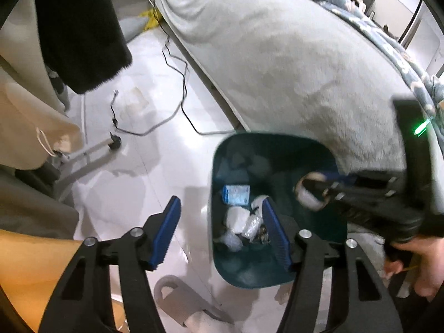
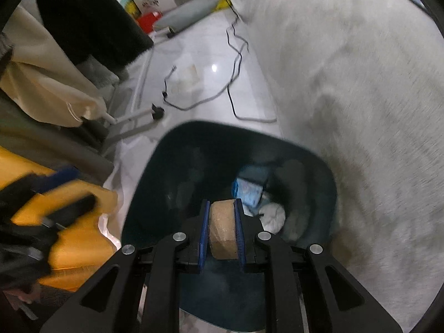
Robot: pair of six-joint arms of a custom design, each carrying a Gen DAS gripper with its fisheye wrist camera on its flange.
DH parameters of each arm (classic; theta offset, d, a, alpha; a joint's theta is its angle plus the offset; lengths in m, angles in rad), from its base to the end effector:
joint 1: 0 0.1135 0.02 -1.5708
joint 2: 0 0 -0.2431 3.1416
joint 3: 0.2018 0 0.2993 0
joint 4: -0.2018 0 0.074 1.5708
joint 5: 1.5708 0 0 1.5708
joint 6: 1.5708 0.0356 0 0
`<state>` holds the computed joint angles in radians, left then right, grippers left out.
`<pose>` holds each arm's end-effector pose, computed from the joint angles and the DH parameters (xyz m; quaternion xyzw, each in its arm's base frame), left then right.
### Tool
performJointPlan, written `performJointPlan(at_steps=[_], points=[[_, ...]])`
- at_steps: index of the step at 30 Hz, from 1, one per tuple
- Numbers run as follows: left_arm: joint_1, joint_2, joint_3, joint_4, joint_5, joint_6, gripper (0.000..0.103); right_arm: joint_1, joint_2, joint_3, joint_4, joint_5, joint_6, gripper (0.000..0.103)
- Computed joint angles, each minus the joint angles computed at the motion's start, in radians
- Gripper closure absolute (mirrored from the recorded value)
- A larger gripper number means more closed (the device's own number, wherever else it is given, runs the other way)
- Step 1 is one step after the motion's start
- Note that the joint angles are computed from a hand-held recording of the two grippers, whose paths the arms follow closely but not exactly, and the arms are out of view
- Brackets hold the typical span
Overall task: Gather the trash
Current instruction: 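Lower the brown tape roll into the bin and open the right tool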
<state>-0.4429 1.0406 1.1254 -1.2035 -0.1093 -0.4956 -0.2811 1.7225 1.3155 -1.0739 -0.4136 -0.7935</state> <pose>0.2112 -0.0959 0.3094 -0.0379 0.9724 -0.0537 0.2237 0.3492 -0.0859 0.1867 -0.2567 0.9435 0.1537 0.1428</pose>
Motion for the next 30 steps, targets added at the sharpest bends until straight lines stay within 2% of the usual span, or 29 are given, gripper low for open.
performJointPlan(at_steps=[10, 16, 19, 20, 21, 22, 30], points=[[0.006, -0.064, 0.087, 0.026, -0.039, 0.019, 0.051, 0.051, 0.008, -0.120, 0.101, 0.133, 0.008, 0.085], [-0.022, -0.070, 0.166, 0.031, -0.072, 0.011, 0.051, 0.038, 0.011, -0.133, 0.108, 0.189, -0.024, 0.085], [-0.053, -0.067, 0.197, 0.024, -0.099, 0.008, 0.047, 0.025, 0.013, -0.123, 0.096, 0.209, -0.047, 0.084], [-0.056, -0.065, 0.205, 0.024, -0.102, 0.009, 0.046, 0.018, 0.017, -0.110, 0.076, 0.207, -0.054, 0.071], [-0.062, -0.058, 0.219, 0.018, -0.109, 0.005, 0.045, 0.011, 0.017, -0.102, 0.060, 0.201, -0.063, 0.046], [-0.061, -0.054, 0.227, 0.015, -0.109, 0.006, 0.045, 0.010, 0.005, -0.104, 0.057, 0.193, -0.070, 0.041], [-0.122, 0.005, 0.327, 0.002, -0.177, -0.016, 0.038, -0.018, -0.123, -0.075, -0.023, 0.082, -0.184, 0.041]])
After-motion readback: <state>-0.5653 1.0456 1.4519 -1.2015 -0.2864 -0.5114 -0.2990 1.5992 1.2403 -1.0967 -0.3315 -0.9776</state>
